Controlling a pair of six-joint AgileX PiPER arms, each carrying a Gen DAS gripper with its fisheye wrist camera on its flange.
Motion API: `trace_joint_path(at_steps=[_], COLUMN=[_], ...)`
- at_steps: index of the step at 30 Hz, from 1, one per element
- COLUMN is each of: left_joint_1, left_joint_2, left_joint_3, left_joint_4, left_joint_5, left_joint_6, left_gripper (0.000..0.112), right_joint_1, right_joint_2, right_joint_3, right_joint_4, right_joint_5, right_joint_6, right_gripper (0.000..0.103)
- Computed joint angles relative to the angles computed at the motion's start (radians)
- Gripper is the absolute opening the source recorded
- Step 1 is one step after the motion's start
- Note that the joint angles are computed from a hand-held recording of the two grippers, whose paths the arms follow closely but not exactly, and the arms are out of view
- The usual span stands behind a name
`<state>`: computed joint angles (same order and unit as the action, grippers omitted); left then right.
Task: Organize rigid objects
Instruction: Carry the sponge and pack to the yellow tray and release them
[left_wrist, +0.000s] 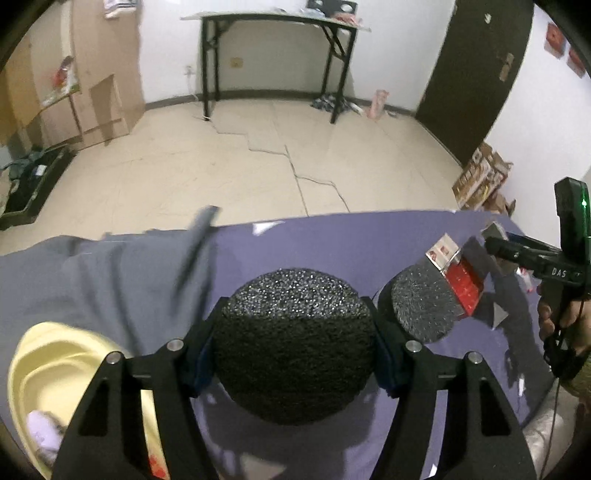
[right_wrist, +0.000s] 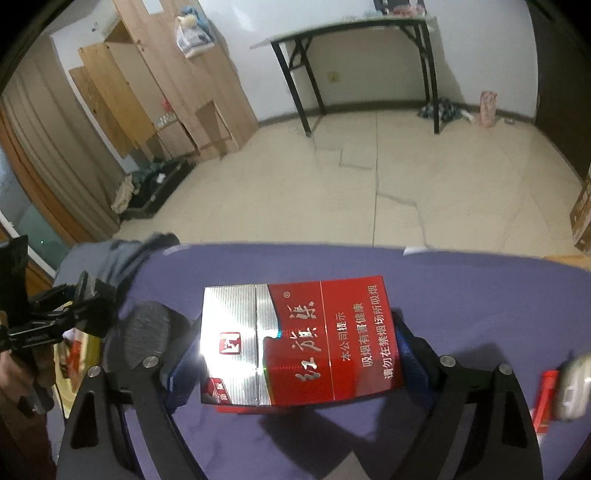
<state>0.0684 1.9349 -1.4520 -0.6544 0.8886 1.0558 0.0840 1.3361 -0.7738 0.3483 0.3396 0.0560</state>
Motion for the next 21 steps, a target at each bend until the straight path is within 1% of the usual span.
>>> trace_joint_path(at_steps=[2, 3, 6, 8, 10, 11, 13, 15, 16, 19, 20, 21], left_joint_1=[0.051, 0.075, 0.170, 0.235, 0.312, 0.353, 0.412, 0.461, 0.485, 0.500, 0.494, 0.489], left_joint_2=[-0.025, -0.034, -0.075, -0.090, -0.083, -0.069, -0.026, 0.026, 0.071, 0.143, 0.158, 0.184], left_joint_3=[-0.017, -0.025, -0.049, -0.069, -0.104, -0.132, -0.192, -0.256, -0.310, -0.367, -0.362, -0.377], left_joint_4=[0.003, 0.007, 0.014, 0.013, 0.013, 0.015, 0.037, 0.072, 0.094, 0.147, 0.176, 0.196], left_joint_5=[0.044, 0.062, 0.109, 0.135, 0.172, 0.196, 0.219, 0.227, 0.240, 0.224, 0.196, 0.185], left_joint_6=[-0.007, -0.007, 0.010, 0.027, 0.042, 0.044, 0.028, -0.022, -0.061, -0.110, -0.118, -0.134], left_gripper=[0.068, 0.068, 0.068, 0.068, 0.068, 0.068, 0.068, 0.068, 0.068, 0.068, 0.068, 0.068], right_joint_1=[0.035, 0.073, 0.182, 0.285, 0.391, 0.467, 0.558, 0.659, 0.718, 0.807, 0.845, 0.881], right_joint_2=[-0.054, -0.064, -0.096, -0.093, -0.064, -0.034, 0.007, 0.084, 0.148, 0.302, 0.373, 0.448], right_joint_3=[-0.014, -0.025, -0.071, -0.119, -0.179, -0.221, -0.270, -0.348, -0.408, -0.555, -0.621, -0.697], right_joint_4=[-0.119, -0.204, -0.380, -0.500, -0.600, -0.649, -0.699, -0.753, -0.768, -0.735, -0.720, -0.706], right_joint_5=[0.019, 0.026, 0.070, 0.102, 0.138, 0.148, 0.152, 0.164, 0.171, 0.207, 0.227, 0.259], right_joint_6=[0.110, 0.202, 0.377, 0.493, 0.587, 0.637, 0.692, 0.743, 0.762, 0.701, 0.671, 0.636], right_gripper=[0.090, 0.090, 0.090, 0.090, 0.090, 0.090, 0.090, 0.090, 0.090, 0.089, 0.089, 0.089])
